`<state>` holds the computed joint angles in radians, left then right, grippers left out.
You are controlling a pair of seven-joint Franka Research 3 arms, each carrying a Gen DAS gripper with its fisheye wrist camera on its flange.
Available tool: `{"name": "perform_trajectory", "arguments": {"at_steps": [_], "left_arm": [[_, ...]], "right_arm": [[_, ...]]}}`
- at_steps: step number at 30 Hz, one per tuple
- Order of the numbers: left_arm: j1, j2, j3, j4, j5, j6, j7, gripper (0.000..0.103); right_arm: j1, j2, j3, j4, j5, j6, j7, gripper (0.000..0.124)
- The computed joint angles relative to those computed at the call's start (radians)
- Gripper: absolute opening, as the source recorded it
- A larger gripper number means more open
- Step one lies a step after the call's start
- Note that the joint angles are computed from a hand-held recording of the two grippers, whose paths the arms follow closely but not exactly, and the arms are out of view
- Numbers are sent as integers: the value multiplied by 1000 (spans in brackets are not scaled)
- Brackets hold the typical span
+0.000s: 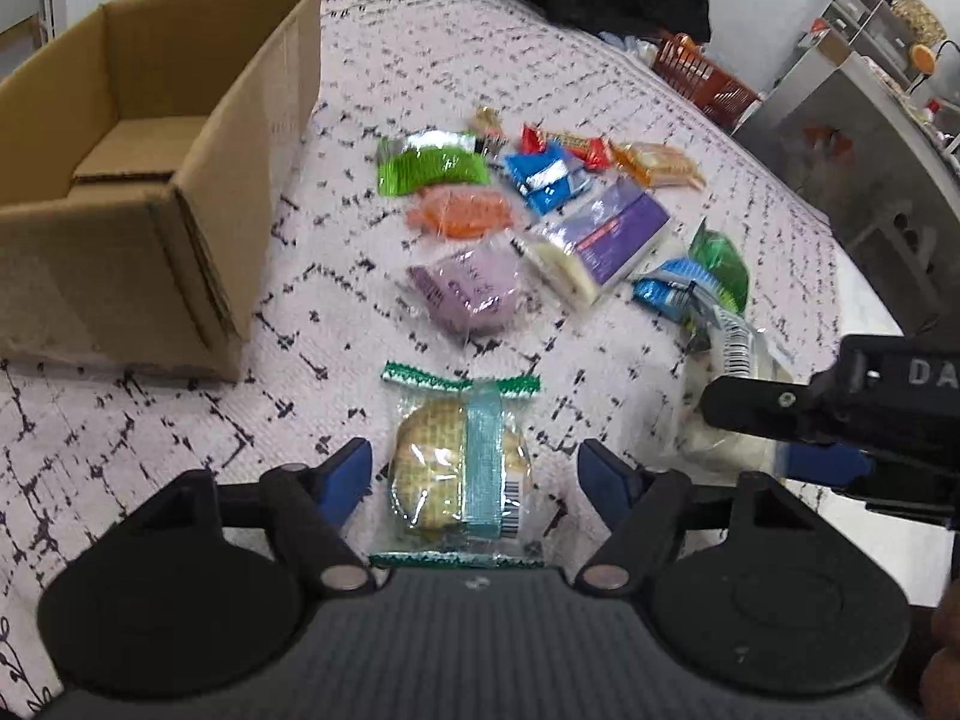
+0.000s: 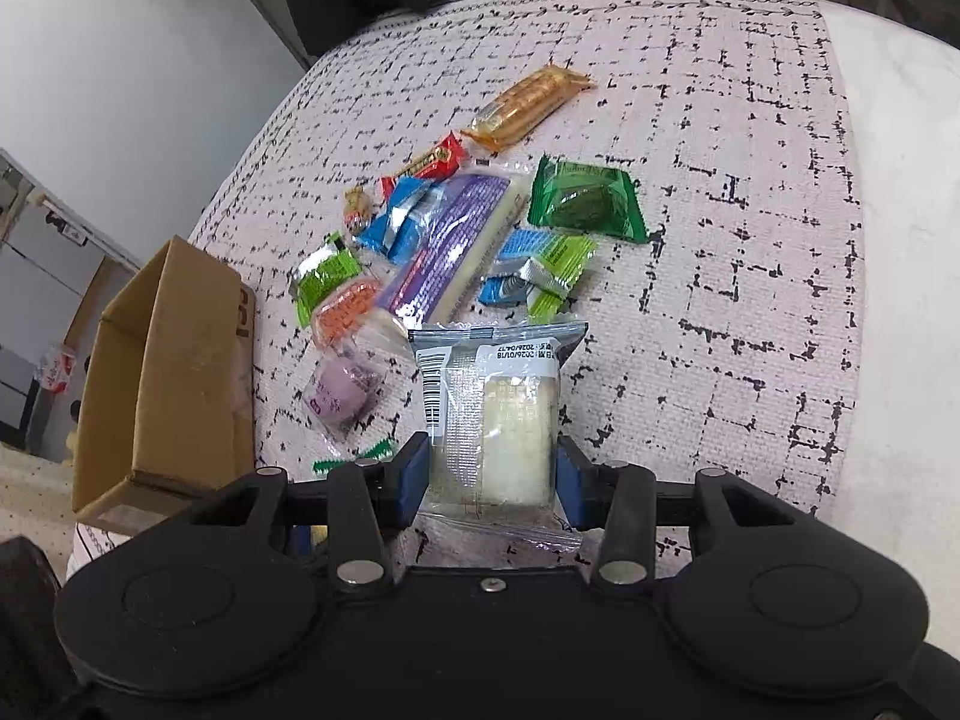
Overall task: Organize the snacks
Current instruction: 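Lift and carry both held packs over the open cardboard box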
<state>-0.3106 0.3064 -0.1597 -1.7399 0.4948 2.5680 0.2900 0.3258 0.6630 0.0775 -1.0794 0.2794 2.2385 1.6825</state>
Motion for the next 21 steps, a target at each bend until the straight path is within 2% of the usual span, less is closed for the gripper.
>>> {"name": "perform_trajectory", "arguments": {"at_steps": [3,4,13,21], "left_arm": [[2,1,3,-2,2,10,-7,58],[3,2,2,1,-3,6,-7,48],[6,-43,9,-31,23,50,-47,47],[7,-113,24,-69,155,117,-152,47]], "right_arm": [[-1,-5,0,0,-5,-20,-12,43],[0,-9,0,-6,-7,-18,-17,43],[8,-53,0,-44,-6,27,-29,43],[39,-82,-4,-33,-36,67,-13,43]]}}
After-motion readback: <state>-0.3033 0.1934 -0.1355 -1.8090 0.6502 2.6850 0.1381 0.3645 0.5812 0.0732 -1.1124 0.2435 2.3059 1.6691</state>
